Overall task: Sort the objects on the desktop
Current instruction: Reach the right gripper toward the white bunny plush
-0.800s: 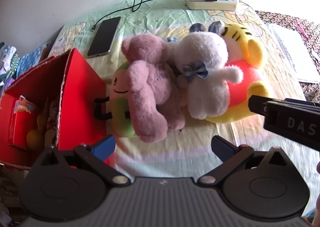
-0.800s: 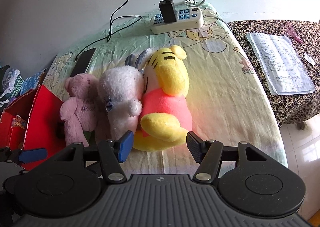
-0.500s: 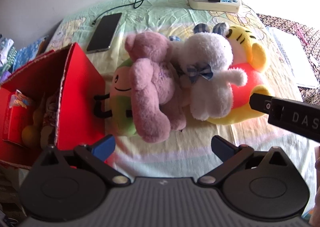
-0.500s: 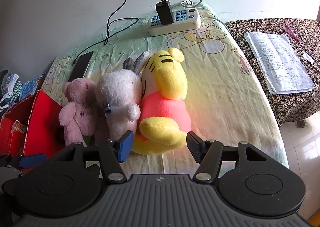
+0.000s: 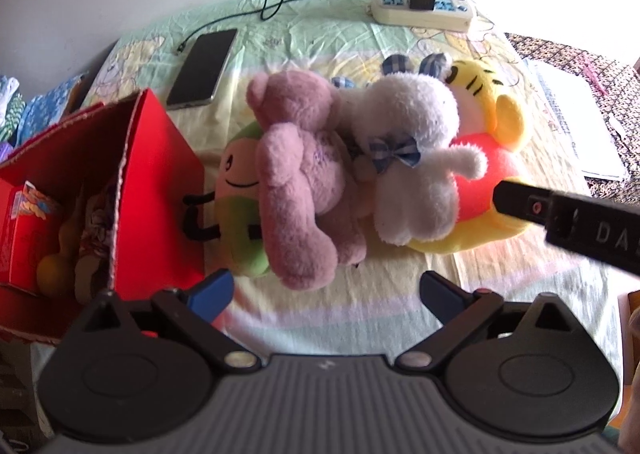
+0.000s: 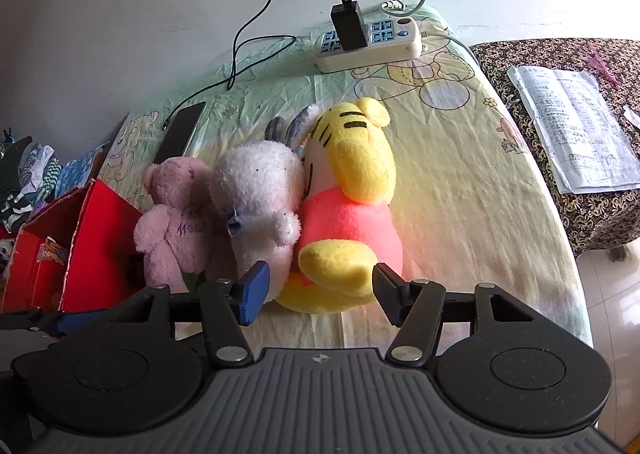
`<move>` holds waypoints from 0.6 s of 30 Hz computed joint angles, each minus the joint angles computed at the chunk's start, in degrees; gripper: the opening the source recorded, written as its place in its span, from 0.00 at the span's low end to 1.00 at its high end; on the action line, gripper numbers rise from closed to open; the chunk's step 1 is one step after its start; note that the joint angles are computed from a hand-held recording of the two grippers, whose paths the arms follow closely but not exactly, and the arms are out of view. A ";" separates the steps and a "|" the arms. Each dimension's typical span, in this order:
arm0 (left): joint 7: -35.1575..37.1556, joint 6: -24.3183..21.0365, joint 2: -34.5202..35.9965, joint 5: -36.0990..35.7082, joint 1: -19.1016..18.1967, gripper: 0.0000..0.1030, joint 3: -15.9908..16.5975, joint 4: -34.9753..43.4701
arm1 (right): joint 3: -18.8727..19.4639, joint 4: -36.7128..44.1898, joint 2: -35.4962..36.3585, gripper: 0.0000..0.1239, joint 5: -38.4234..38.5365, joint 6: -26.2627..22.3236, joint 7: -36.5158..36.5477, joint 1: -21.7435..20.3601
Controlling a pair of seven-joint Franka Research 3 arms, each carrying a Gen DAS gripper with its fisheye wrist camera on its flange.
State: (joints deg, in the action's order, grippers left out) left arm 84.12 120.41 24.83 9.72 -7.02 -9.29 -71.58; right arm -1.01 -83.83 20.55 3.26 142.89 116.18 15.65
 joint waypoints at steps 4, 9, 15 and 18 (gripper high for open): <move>4.15 -0.90 0.57 -2.49 1.29 0.80 -0.96 2.08 | 0.59 -1.73 -1.07 0.46 2.11 3.19 -2.03 -1.04; 7.15 -4.54 6.75 -5.29 1.31 0.77 -1.49 13.78 | 2.71 1.46 0.86 0.39 8.84 5.45 -7.71 -3.53; 9.77 -9.84 15.11 -10.46 0.64 0.75 -3.02 26.88 | 4.04 10.46 6.47 0.38 14.11 2.15 -14.25 -5.50; 10.28 -14.29 19.88 -10.75 -0.91 0.66 -2.88 33.43 | 5.90 12.14 7.75 0.38 19.44 0.30 -18.41 -7.81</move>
State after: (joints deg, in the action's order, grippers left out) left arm 94.40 106.12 44.71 -1.03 -7.93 -12.17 -38.15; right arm 4.90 -71.69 28.30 22.70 143.19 97.77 7.84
